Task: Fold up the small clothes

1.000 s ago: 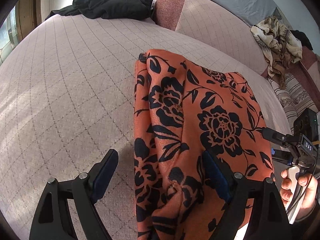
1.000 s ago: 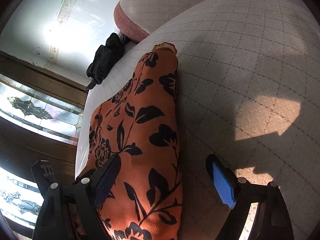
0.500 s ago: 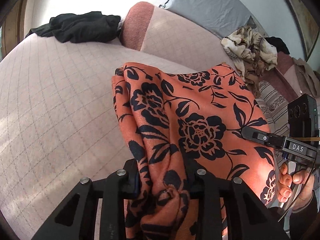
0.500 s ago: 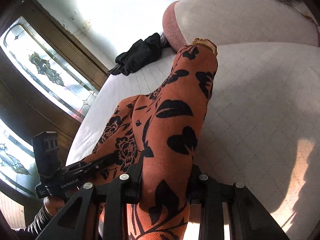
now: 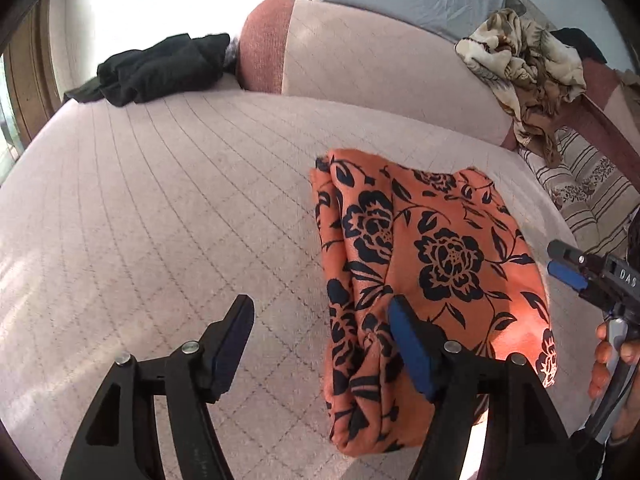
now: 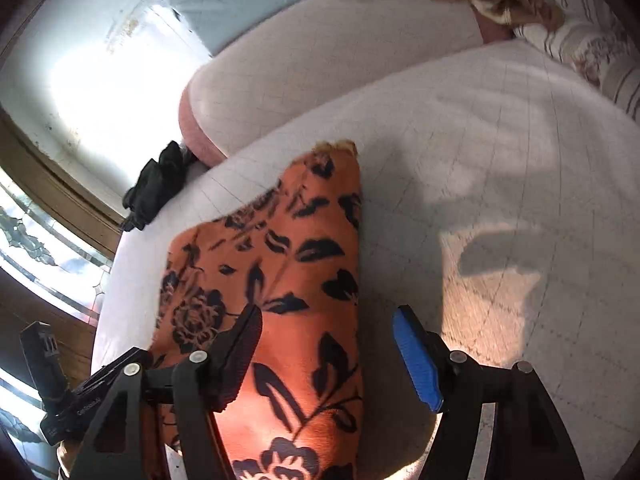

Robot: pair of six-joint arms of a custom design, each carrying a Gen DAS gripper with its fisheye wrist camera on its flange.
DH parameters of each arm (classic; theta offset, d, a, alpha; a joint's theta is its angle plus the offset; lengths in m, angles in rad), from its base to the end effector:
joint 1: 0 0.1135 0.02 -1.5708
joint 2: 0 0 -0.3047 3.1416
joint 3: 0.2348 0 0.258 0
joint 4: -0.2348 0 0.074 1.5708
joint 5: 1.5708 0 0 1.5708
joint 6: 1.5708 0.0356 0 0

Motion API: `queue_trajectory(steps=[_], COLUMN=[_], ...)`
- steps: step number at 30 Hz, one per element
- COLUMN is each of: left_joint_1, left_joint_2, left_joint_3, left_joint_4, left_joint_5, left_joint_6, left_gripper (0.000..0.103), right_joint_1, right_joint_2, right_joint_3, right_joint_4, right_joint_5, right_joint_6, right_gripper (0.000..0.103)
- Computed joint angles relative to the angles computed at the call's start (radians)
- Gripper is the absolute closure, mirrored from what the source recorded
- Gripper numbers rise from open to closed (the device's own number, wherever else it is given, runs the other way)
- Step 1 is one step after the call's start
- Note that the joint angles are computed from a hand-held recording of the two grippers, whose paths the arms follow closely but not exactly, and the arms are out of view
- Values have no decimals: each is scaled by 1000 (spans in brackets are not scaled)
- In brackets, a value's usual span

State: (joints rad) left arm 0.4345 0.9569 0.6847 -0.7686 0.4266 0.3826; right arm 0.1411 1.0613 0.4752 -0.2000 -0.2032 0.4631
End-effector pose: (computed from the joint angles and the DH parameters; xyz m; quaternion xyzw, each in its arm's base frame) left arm 0.1478 0.0523 0.2611 0.0310 0.9443 -0.0858 0.3161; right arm 0.1877 0.0339 0.2137 0.1091 0.9136 0.2026 0.3353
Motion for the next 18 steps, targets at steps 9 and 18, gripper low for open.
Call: queue_trajectory(steps=[9, 18], left_joint_1=[-28, 389], left_joint_2=[43, -103], left_joint_3=[-82, 88], left_joint_4=[41, -286], left_joint_5=[-73, 99], left_joint_6=[14, 385], left_gripper=[28, 20], right_joint_1=[123, 646], right_joint_2=[351, -138], right_joint_3=[105, 143], right_joint_4=[220, -248], right_joint_5=[-106, 478], right_joint_6=[104, 248], right_gripper=[17, 17])
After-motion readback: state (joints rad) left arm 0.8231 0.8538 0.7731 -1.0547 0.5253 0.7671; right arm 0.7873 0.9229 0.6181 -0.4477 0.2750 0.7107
